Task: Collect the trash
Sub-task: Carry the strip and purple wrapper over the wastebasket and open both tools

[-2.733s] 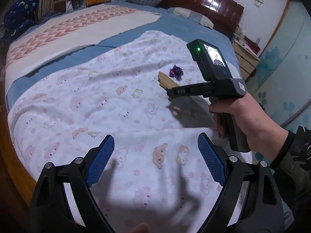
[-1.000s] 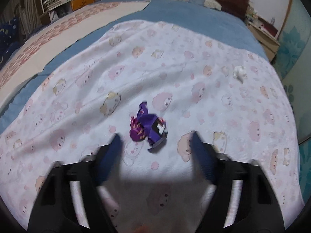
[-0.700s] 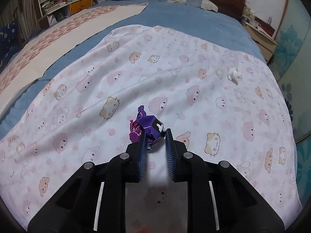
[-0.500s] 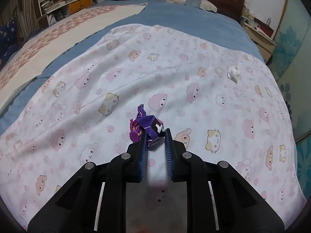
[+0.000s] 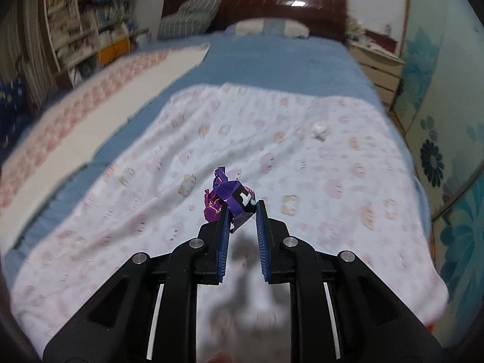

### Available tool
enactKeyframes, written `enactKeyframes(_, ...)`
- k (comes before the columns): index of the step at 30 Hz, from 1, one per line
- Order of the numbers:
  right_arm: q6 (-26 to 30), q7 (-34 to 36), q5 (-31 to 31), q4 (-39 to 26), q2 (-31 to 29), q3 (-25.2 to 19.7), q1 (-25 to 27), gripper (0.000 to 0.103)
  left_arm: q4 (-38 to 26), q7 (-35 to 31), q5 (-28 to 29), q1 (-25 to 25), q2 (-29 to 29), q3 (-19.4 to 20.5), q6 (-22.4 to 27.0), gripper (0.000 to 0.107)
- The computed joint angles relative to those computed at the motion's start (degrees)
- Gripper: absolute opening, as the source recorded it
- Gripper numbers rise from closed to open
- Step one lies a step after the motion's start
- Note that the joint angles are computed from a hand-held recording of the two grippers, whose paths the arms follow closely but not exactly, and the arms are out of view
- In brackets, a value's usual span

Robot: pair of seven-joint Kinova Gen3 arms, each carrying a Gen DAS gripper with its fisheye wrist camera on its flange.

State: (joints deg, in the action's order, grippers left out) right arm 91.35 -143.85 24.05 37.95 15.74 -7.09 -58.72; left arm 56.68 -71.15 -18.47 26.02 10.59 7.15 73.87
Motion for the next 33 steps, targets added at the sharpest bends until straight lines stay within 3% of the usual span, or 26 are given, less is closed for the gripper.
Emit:
enactKeyframes(4,1.48,0.22,3.1,-0.07,-0.95,0.33,-2.12,0.026,0.95,1.95,-0.86,2.86,-4.57,0.74,3.34,0.017)
enactKeyframes(6,3.26,-0.54,5.91,0.07,-1.92,0.4,-4.02,0.026,0.88,2.53,-1.03,2.82,-6.47,3.12,3.97,0.017)
enactKeyframes(9,5.85,-3.85,11.45,2.2,-4.53,-3.74,-4.69,0.026,-0.02,3.44,-1.24,4.11,-8.61,7.87,4.97,0.017)
enactKeyframes(12,10.02,-8.81,17.04,4.88,-7.54,-9.58,-4.12,0.026,1.7,1.91,4.32,1.93,-10.97,14.48,3.26,0.017)
enactKeyframes(14,11.87,-13.47,17.95,8.28,-10.17,-9.72,-5.32,0.027,2.95,0.86,8.94,2.0,-11.32,18.13,2.2,0.017)
enactKeyframes(16,12.4,-18.13,15.66,13.44,-13.75,-7.17,-7.16,0.027,2.97,1.66,13.6,3.09,-9.73,19.94,1.53,0.017)
enactKeyframes(18,12.95,-22.79,11.16,18.75,-17.01,-7.53,-5.37,0.027,3.15,0.76,17.0,7.83,-6.26,19.2,1.86,0.017)
enactKeyframes(21,13.12,-28.96,4.17,26.72,-21.41,-8.07,-2.89,0.027,4.0,-1.77,15.25,15.79,-2.15,17.52,1.09,0.017)
enactKeyframes(26,11.32,-38.11,-7.48,39.99,-28.54,2.81,-9.34,0.029,0.92,-3.04,13.3,24.49,5.68,13.61,3.58,0.017)
enactKeyframes(28,7.83,-38.11,-11.9,45.3,-31.76,4.16,-7.03,0.029,-1.35,-3.42,12.84,26.47,8.66,12.25,5.06,0.017)
enactKeyframes(33,2.11,-30.03,-19.61,53.09,-34.8,1.97,6.1,0.029,-3.97,-4.11,12.22,30.38,12.71,9.02,6.49,0.017)
